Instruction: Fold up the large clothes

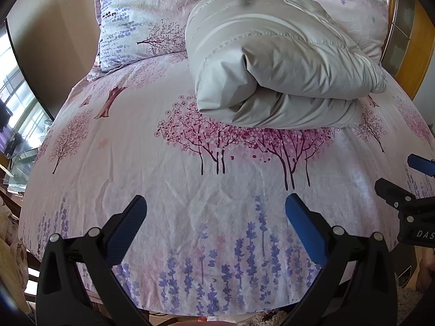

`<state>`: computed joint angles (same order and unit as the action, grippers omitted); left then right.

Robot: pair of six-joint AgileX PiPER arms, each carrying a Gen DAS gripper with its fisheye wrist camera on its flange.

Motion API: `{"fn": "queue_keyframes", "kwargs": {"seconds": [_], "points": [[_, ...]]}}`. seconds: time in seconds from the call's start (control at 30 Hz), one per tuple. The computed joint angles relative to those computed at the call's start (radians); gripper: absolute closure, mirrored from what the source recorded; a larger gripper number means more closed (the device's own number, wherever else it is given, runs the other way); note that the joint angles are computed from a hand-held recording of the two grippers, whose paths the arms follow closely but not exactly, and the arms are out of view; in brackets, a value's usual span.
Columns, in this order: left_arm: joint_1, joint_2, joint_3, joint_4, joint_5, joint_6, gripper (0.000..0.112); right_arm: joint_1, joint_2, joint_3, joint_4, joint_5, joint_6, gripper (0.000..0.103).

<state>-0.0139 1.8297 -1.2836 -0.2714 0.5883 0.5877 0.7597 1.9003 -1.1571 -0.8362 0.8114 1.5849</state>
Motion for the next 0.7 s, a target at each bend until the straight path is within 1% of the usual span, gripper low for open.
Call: {"fn": "queue_keyframes", "kwargs": {"seconds": [0.7], "points": [[-0.003,0.010,-0.002,0.001,0.000,0.004,0.011,-0.003,0.014,-0.011,0.011,-0.001,0.006,0.002]]}}
